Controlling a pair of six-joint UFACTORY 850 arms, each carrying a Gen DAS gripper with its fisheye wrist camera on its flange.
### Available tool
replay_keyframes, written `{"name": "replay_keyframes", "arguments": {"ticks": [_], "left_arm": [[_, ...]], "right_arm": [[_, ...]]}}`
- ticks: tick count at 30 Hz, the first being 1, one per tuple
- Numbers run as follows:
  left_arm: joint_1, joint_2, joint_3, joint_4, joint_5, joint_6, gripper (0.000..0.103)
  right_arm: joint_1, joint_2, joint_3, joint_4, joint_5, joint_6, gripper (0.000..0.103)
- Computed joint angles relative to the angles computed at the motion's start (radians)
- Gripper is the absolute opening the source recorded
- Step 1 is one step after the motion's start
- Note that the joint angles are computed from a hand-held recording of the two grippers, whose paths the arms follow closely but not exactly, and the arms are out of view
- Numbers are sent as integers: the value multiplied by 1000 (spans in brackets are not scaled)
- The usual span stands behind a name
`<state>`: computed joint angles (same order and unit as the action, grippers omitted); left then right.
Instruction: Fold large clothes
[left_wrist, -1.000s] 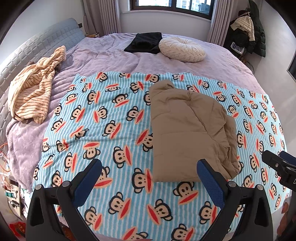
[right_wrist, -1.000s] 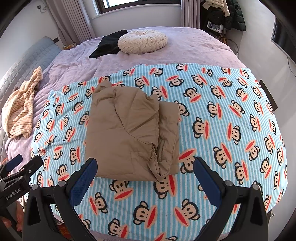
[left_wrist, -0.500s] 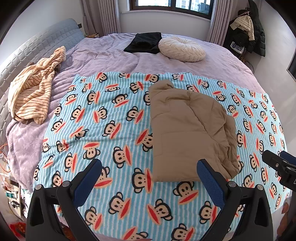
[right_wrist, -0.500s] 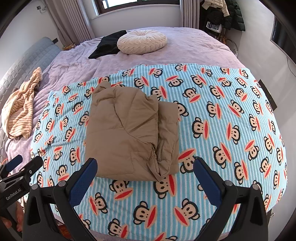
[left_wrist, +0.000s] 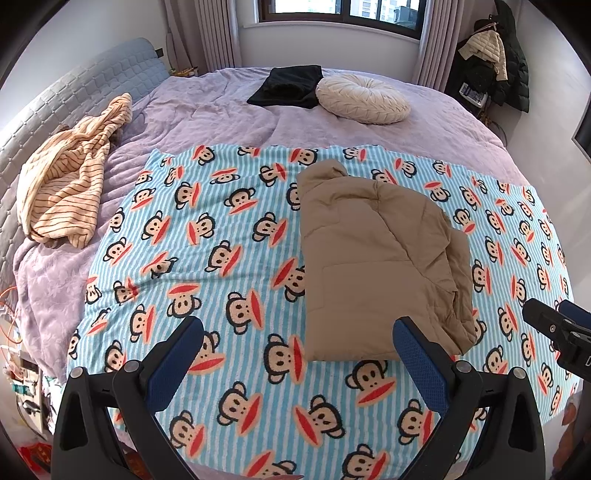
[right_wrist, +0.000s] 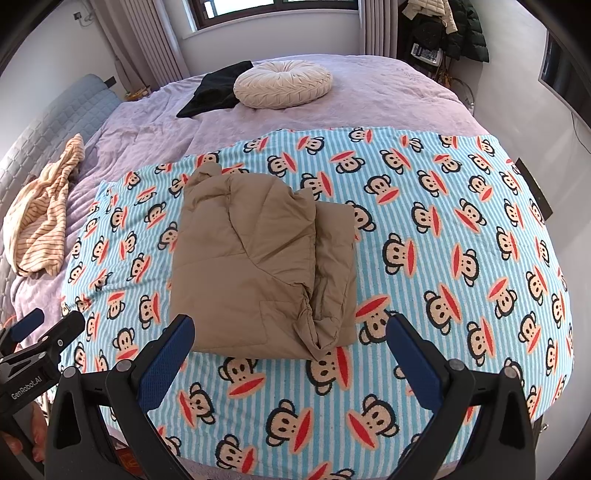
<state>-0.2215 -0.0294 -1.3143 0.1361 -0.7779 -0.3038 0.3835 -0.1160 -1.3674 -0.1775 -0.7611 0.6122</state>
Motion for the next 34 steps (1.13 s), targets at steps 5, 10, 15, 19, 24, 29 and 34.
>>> {"name": "replay_keyframes", "arguments": {"ticks": [5, 10, 15, 19, 24, 29, 34], "left_arm": [[2, 1, 1, 0, 1, 2, 102], [3, 6, 4, -2, 2, 5, 102], [1, 7, 5, 0, 1, 1, 102], [0, 10, 6, 5, 0, -3, 102], [2, 15, 6, 8, -1, -11, 102], [4, 16, 7, 17, 2, -36, 102], [10, 20, 14, 6, 19, -27, 102]], "right_arm": [[0, 1, 1, 0, 0, -1, 103], [-1, 2, 1, 2, 0, -3, 103], [-2, 3, 3, 2, 1, -4, 103], [-3, 3, 2, 4, 1, -7, 103], [-3, 4, 3, 4, 1, -7, 103], [1, 9, 11, 8, 5, -7, 103], [6, 13, 16, 0, 4, 6, 103]]}}
